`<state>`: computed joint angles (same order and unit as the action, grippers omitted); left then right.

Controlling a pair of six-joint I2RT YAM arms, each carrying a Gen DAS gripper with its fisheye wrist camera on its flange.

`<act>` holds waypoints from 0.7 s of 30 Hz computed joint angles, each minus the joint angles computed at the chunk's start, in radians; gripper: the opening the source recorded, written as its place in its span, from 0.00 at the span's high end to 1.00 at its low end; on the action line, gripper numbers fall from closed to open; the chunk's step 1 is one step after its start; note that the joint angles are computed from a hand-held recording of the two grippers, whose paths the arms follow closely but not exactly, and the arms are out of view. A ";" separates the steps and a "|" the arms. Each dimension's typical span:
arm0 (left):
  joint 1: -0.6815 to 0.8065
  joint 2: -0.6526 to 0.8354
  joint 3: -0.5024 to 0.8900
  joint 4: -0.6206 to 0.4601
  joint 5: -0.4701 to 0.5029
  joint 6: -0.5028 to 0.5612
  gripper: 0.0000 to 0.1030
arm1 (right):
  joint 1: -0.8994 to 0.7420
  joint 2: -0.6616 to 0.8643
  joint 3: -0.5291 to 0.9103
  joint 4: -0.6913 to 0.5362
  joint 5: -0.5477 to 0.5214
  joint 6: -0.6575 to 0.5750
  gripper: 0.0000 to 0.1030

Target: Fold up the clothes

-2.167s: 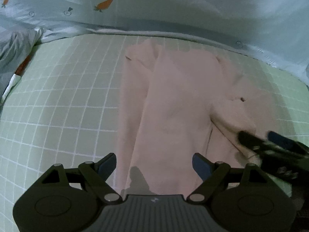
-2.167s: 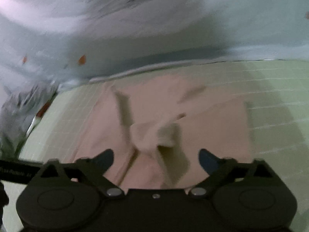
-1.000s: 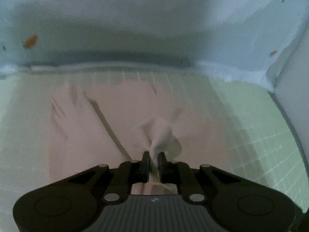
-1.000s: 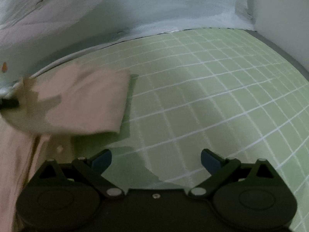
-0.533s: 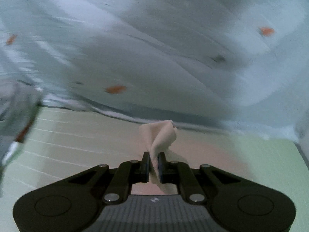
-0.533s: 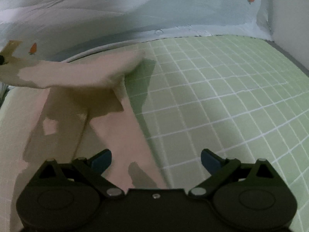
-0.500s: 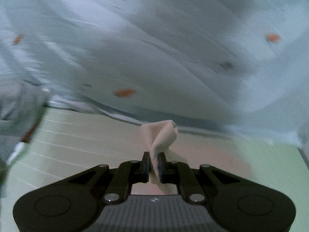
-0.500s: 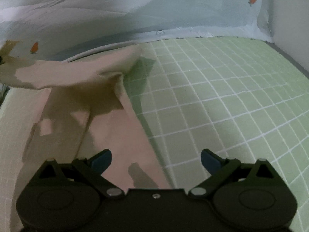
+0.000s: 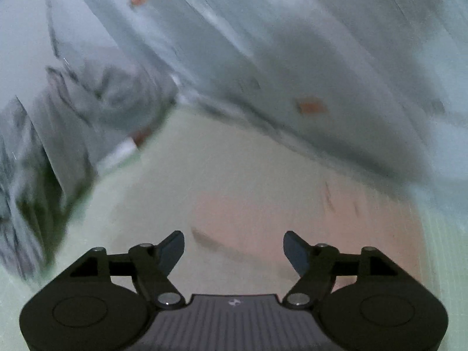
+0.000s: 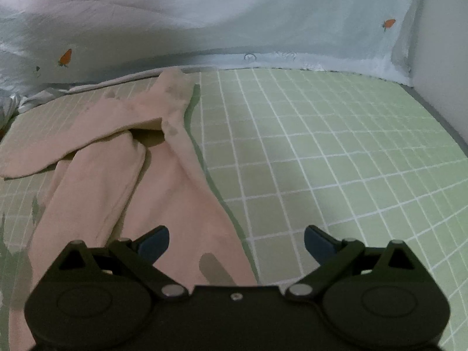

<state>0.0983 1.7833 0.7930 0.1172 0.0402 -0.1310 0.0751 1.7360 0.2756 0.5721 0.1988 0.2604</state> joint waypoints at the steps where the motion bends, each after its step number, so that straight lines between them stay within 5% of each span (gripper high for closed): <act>1: -0.023 -0.012 -0.033 -0.018 0.013 0.006 0.22 | -0.008 0.001 -0.008 0.006 -0.010 -0.010 0.03; 7: -0.180 -0.043 -0.183 -0.066 0.057 0.037 0.22 | -0.084 0.028 -0.066 0.053 -0.114 -0.059 0.06; 15: -0.302 -0.061 -0.290 -0.068 -0.024 0.004 0.22 | -0.219 0.080 -0.087 0.090 -0.314 -0.160 0.45; 21: -0.251 -0.038 -0.315 -0.103 -0.034 -0.017 0.20 | -0.245 0.083 -0.083 0.088 -0.397 -0.210 0.90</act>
